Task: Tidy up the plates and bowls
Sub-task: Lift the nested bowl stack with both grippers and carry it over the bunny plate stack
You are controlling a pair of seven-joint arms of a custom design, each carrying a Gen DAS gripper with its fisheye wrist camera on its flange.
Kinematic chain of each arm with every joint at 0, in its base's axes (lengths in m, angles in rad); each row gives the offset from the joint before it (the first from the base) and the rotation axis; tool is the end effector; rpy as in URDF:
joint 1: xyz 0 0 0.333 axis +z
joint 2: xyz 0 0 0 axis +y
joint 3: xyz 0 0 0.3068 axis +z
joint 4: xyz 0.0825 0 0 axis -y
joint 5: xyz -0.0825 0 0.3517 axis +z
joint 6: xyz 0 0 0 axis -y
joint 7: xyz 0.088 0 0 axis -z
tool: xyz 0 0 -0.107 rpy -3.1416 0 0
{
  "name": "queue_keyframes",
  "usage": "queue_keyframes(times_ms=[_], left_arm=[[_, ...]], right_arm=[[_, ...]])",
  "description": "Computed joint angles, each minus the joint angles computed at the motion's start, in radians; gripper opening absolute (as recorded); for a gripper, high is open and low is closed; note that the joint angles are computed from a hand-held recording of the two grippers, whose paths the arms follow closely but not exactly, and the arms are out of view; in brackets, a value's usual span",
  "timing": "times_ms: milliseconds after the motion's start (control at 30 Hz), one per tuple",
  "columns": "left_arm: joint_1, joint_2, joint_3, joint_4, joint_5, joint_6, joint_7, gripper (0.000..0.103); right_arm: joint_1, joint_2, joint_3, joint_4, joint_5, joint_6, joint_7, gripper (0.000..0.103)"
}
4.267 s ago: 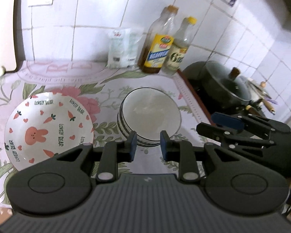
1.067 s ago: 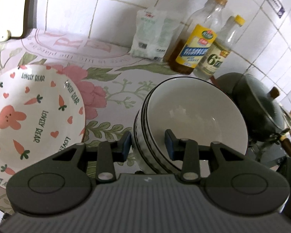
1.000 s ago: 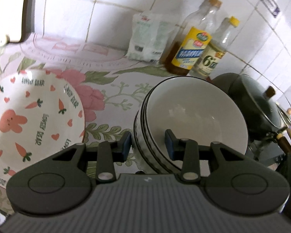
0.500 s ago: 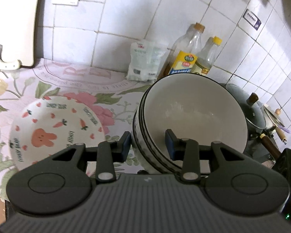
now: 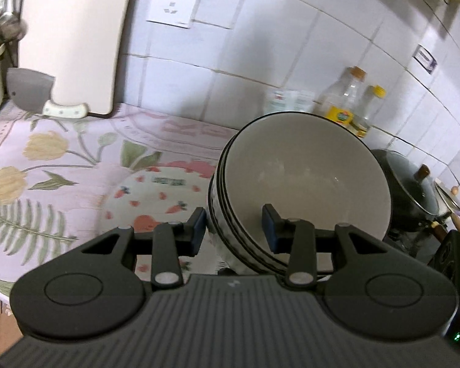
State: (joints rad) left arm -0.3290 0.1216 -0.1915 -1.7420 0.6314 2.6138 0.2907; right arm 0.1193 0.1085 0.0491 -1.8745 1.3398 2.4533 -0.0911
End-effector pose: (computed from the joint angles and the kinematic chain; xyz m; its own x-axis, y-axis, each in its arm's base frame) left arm 0.5305 -0.3115 0.5842 0.1723 -0.9184 0.3563 -0.6295 -0.3809 -0.6773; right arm 0.5892 0.0990 0.5083 0.7977 -0.6028 -0.0147 -0.2754 -0.3425 -0.8982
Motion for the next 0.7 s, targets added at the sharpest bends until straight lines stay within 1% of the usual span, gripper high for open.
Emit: queue_keyframes(times_ms=[233, 367, 433, 467, 533, 600, 700], left_arm=[[0.052, -0.039, 0.013, -0.092, -0.040, 0.052, 0.023, 0.038], [0.071, -0.046, 0.018, -0.122, -0.017, 0.067, 0.004, 0.038], [0.080, -0.039, 0.019, -0.128, -0.023, 0.077, 0.007, 0.038], [0.086, -0.036, 0.021, -0.136, -0.036, 0.090, 0.009, 0.038], [0.094, -0.024, 0.025, -0.147, -0.055, 0.121, 0.012, 0.038], [0.096, -0.012, 0.031, -0.155, -0.055, 0.144, 0.004, 0.038], [0.091, 0.010, 0.041, -0.151, -0.044, 0.154, 0.001, 0.038]], right_arm=[[0.035, 0.055, 0.035, 0.035, -0.040, 0.044, 0.057, 0.099], [0.045, 0.087, 0.054, 0.056, -0.067, 0.067, 0.104, 0.099], [0.045, 0.095, 0.062, 0.057, -0.076, 0.069, 0.121, 0.099], [0.045, 0.080, 0.066, 0.036, -0.077, 0.075, 0.121, 0.099], [0.051, 0.093, 0.068, 0.040, -0.091, 0.088, 0.126, 0.099], [0.051, 0.106, 0.071, 0.044, -0.106, 0.097, 0.133, 0.099], [0.050, 0.127, 0.076, 0.055, -0.140, 0.101, 0.159, 0.099]])
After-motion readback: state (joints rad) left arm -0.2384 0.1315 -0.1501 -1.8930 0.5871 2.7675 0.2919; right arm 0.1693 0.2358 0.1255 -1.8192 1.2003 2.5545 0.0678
